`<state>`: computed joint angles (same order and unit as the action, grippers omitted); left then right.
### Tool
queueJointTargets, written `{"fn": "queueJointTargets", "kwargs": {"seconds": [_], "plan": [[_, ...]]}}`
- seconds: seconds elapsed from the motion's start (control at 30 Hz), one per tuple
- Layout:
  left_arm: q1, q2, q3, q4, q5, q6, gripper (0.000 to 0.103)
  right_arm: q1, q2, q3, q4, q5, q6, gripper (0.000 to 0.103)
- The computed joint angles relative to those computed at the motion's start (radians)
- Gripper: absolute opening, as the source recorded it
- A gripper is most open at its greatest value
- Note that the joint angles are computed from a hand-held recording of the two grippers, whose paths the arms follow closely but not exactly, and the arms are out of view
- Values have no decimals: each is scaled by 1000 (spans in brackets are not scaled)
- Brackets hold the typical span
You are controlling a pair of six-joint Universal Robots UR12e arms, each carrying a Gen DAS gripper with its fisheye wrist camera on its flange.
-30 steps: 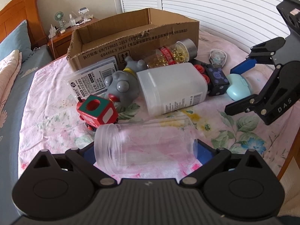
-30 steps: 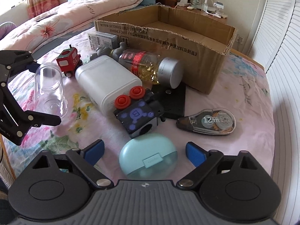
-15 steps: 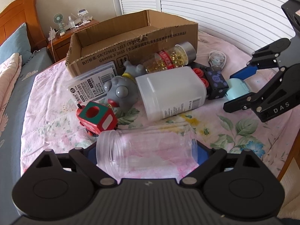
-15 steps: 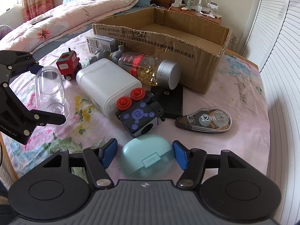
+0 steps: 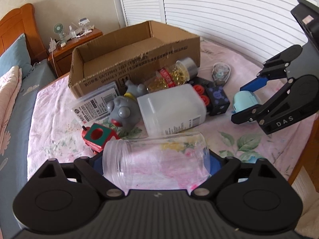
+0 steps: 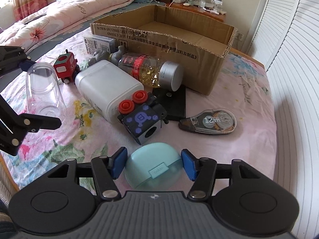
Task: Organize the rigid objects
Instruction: 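Carry the jar and case over the box and open both tools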
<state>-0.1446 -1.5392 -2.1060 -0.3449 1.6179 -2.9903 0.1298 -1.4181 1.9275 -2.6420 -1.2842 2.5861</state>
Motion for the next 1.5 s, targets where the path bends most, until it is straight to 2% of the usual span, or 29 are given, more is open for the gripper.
{"fn": "queueJointTargets", "kwargs": {"seconds": [0.4,0.63,0.9,1.17,1.4,1.5], "plan": [[-3,27,19,31,23,5,93,-12,-47,-17,-1,83,-10,64],[9,3,77,69,44,14,93,-8,-30,-69,-40,143,19,64],[44,-95,210,79,65,6,93,15,45,-186,-68,143,88,64],[78,-210,352,-13,48,-10,93,33,129,-300,-35,123,146,64],[102,-282,417,-37,2,-30,93,41,187,-367,-4,92,163,64],[104,-305,433,-33,7,-27,94,42,210,-392,11,76,170,64]]}}
